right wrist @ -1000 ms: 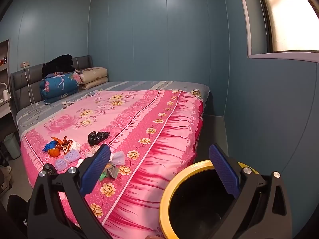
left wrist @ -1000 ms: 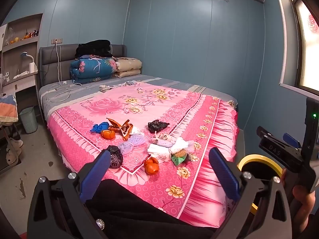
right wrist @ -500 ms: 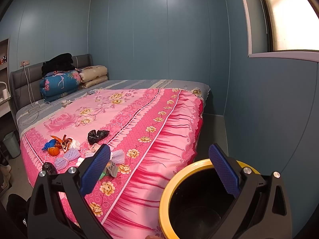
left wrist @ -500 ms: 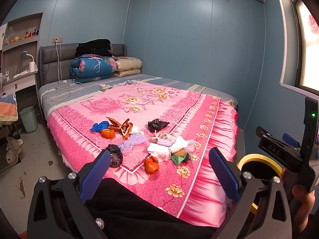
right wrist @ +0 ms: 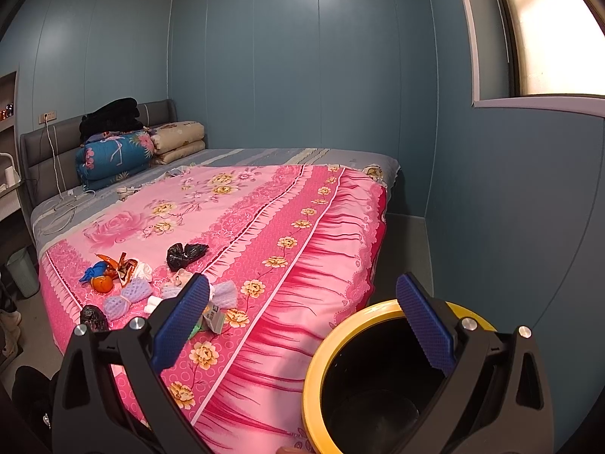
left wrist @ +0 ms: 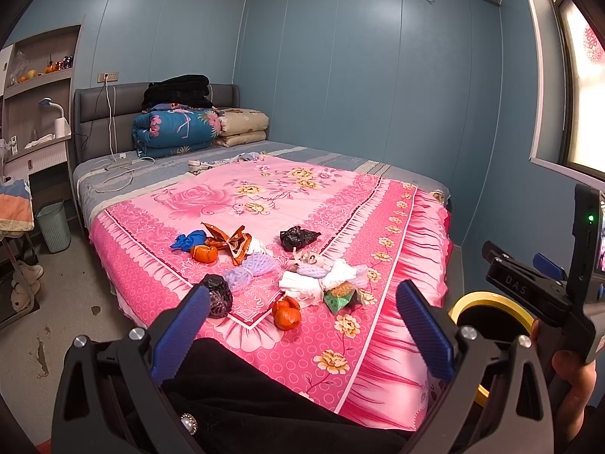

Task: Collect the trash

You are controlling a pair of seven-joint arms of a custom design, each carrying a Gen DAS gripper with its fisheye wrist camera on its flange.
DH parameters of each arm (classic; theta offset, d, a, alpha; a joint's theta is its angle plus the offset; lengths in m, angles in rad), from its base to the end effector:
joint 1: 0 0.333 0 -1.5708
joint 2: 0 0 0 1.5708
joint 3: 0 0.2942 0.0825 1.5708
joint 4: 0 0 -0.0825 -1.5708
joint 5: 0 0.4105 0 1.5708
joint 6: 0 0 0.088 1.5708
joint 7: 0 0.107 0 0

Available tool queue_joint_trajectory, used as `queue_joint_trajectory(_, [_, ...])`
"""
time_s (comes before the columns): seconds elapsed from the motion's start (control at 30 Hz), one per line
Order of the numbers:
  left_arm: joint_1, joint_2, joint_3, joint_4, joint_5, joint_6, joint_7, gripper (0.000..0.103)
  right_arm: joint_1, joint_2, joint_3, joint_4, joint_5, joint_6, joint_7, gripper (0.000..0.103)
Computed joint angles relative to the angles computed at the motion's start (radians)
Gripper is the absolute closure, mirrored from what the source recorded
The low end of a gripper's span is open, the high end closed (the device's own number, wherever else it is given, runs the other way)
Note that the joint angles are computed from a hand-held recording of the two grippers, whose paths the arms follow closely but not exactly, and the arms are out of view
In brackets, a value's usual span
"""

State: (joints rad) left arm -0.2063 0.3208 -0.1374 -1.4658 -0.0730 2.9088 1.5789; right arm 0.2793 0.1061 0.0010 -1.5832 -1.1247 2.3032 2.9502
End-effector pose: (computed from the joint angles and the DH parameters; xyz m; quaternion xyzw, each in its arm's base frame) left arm 0.6883 -0.2234 0.6132 -0.5162 0.6695 -0.4587 0.2737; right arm 0.6447 0.1661 0.6251 -0.4024 0.7327 -0.4738 0.2770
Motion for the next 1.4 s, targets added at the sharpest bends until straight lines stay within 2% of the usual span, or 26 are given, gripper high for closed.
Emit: queue_joint_trajectory(1.4, [0.002, -0.013, -0.003, -0.026, -0.006, 0.014, 0.005, 0.008, 0.001, 0.009, -0.005, 0.017, 0.029, -0.003, -0.03, 0.008])
